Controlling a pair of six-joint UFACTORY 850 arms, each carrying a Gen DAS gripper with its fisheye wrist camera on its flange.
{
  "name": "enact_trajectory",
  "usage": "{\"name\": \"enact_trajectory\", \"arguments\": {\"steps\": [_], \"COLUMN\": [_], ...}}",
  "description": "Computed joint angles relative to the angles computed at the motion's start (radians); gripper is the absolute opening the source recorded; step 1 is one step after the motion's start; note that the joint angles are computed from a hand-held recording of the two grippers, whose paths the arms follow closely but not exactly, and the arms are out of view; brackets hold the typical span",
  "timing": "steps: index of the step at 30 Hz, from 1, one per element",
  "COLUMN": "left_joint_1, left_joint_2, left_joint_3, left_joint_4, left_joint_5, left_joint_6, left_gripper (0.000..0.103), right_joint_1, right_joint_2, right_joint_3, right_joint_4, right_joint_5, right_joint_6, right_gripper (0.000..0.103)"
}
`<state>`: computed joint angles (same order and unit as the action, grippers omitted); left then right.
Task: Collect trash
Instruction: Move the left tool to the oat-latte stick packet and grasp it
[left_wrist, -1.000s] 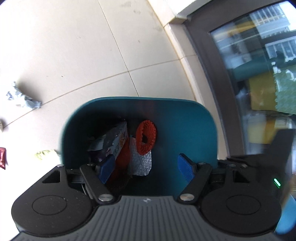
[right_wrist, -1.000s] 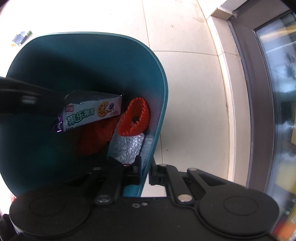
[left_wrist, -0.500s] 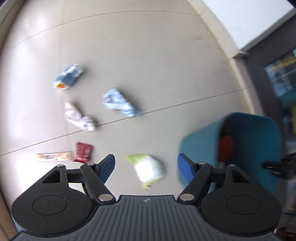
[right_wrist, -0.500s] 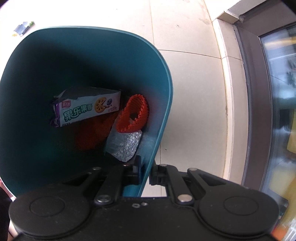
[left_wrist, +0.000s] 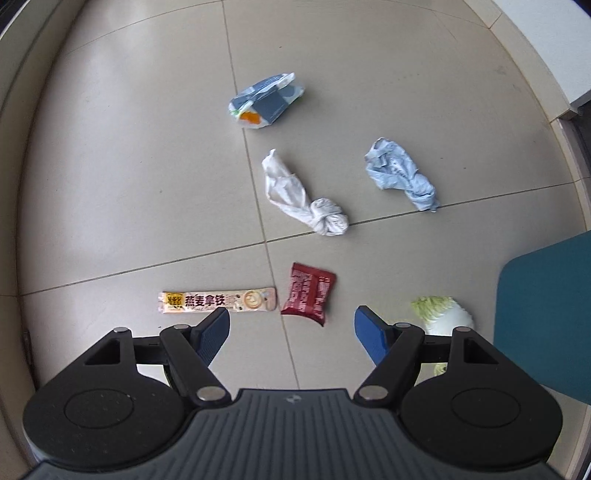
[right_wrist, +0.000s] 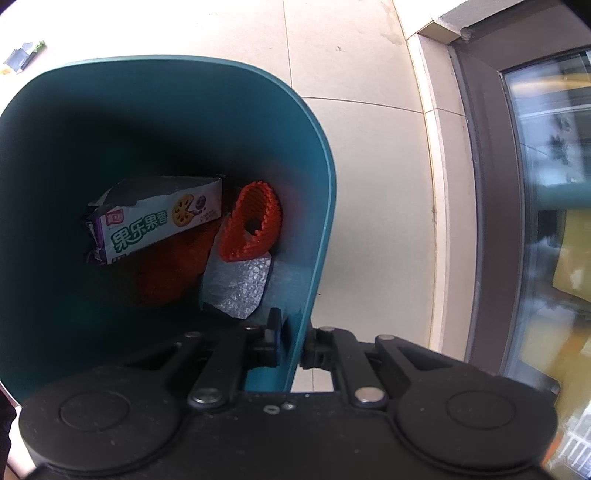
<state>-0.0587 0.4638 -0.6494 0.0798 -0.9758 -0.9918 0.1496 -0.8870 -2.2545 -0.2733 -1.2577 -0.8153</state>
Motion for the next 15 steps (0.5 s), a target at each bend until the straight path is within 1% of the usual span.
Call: {"name": "enact_trajectory", "arguments": {"steps": [4, 6, 9, 10, 12, 13, 15], "left_joint_1": [0.011, 0.009, -0.005, 0.001, 0.029, 0.062, 0.168], "left_joint_2": [0.06, 0.076, 0.065, 0.051, 0.028, 0.031, 0.067], "left_joint_3": [0.108, 0.152, 0.203, 0.218, 0.248, 0.268, 0.318], "left_joint_4": [-0.005, -0.012, 0.004, -0.001, -0.015, -0.04, -0.156], "left_joint_5": [0.036, 0.075, 0.128, 0.144, 0.167, 0.183, 0.221], "left_joint_6": [0.001, 0.012, 0.011, 0.017, 0.021, 0.021, 0.036], "left_gripper": [0.074, 0.074, 0.074, 0.074, 0.074, 0.074, 0.074], "right_joint_1": [0.007, 0.011, 0.015, 0.016, 0.018, 0.019, 0.019], "right_joint_2": [0.027, 0.038, 0.047, 0.052, 0.057, 0.055, 0.055], "right_joint_3": [0.058, 0.081, 0.102, 0.112, 0.126, 0.125, 0.127], "right_joint_4": [-0.026, -0.037, -0.047, -0.052, -0.063, -0.067, -0.07], "right_joint_5": [0.043, 0.059, 0.078, 0.089, 0.104, 0.105, 0.109], "right_joint_6": [0.012, 0.016, 0.01, 0.008, 0.017, 0.025, 0.028], "right_gripper": [0.009, 0.01, 0.01, 0.01, 0.011, 0.011, 0.011]}}
